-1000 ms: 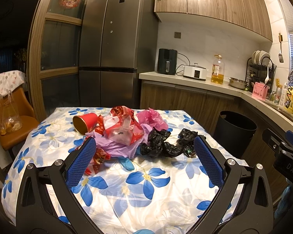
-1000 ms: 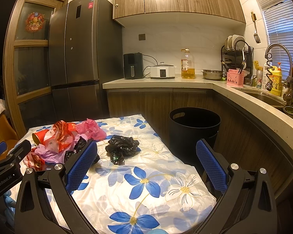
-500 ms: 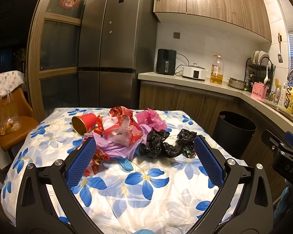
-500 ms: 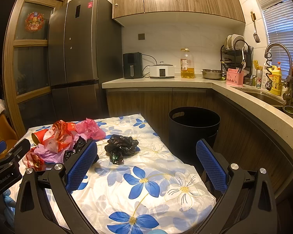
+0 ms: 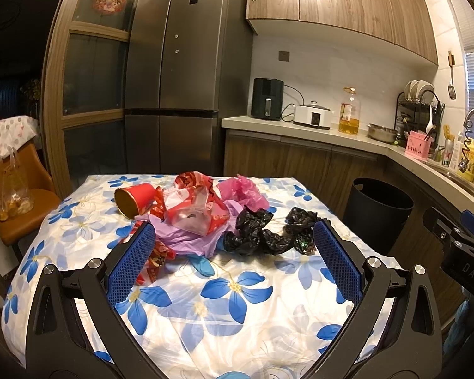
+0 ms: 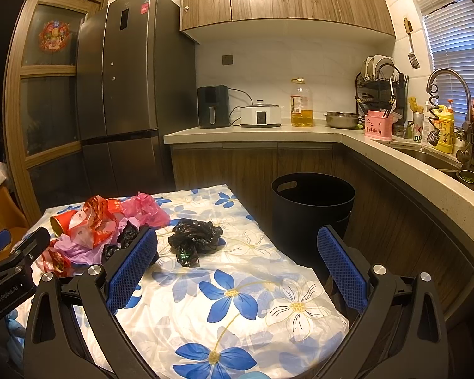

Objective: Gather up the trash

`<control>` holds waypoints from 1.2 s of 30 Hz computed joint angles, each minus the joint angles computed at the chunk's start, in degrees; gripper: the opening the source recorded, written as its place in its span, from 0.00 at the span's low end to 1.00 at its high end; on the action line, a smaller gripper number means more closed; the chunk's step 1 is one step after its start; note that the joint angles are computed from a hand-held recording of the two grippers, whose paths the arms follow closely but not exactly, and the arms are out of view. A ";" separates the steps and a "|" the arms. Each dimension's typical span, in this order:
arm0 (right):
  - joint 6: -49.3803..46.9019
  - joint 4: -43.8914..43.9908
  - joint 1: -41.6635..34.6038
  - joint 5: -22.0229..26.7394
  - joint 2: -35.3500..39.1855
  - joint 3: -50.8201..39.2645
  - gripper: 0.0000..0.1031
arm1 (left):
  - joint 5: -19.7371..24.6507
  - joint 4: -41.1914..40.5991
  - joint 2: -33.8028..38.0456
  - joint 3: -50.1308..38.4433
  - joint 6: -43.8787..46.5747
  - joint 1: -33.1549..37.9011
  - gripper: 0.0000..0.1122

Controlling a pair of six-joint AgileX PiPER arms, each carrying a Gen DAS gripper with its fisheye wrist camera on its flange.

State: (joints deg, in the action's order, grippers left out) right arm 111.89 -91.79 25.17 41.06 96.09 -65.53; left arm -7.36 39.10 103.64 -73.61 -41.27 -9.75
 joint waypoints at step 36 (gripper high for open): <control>0.33 -0.35 -0.61 -0.51 -0.98 1.25 0.95 | -1.11 -6.79 0.65 1.04 7.08 -0.35 0.88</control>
